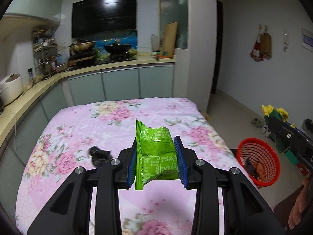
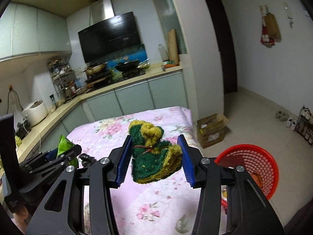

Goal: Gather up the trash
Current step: 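Carry the green packet and green sponge over the red wastebasket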

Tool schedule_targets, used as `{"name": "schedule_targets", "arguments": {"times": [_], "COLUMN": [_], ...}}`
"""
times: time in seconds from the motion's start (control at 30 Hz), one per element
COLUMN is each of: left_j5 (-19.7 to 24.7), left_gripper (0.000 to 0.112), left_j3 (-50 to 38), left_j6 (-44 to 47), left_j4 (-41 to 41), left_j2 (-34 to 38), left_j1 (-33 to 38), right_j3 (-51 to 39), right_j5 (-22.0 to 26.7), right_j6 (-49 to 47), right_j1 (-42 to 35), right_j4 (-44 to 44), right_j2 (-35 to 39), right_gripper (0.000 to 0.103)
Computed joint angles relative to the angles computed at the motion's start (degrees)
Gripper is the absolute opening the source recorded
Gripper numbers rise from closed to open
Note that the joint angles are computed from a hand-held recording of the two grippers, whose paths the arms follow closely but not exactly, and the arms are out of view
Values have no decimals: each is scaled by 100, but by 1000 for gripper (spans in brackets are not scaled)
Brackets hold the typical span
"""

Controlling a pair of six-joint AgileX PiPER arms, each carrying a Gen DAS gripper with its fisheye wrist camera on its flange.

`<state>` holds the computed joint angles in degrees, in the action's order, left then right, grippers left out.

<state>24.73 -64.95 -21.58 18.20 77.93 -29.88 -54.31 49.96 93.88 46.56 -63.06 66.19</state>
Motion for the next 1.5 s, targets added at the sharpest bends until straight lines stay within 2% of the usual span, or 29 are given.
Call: {"name": "schedule_targets", "arguments": {"times": [0.3,0.43,0.6,0.9,1.1,1.33,1.5], "left_j5": [142,192,234,320,506,764,1053], "left_gripper": [33,33,33,33,33,33,33], "left_j3": [-362,-585,-861,-1317,-1829,-2462,-3011], "left_j6": [-279,-61,142,597,1017,1413,2232], "left_j4": [289,69,-84,-452,-808,-1027,-1886], "left_j2": [299,502,769,1322,1907,2525,3017], "left_j1": [-675,-854,-1078,-1438,-1655,-1917,-1856], "right_j3": [348,448,563,777,992,1268,1453], "right_j5": [537,733,845,770,319,-530,-1019], "right_j6": [227,242,237,-47,-553,-1741,-2495], "right_j1": [-20,-44,-185,-764,-1610,-3002,-3807], "right_j4": [-81,-38,52,350,818,1794,2339], "right_j2": [-552,-705,-846,-1103,-1271,-1295,-1234], "right_gripper": [45,45,45,45,45,45,45]}}
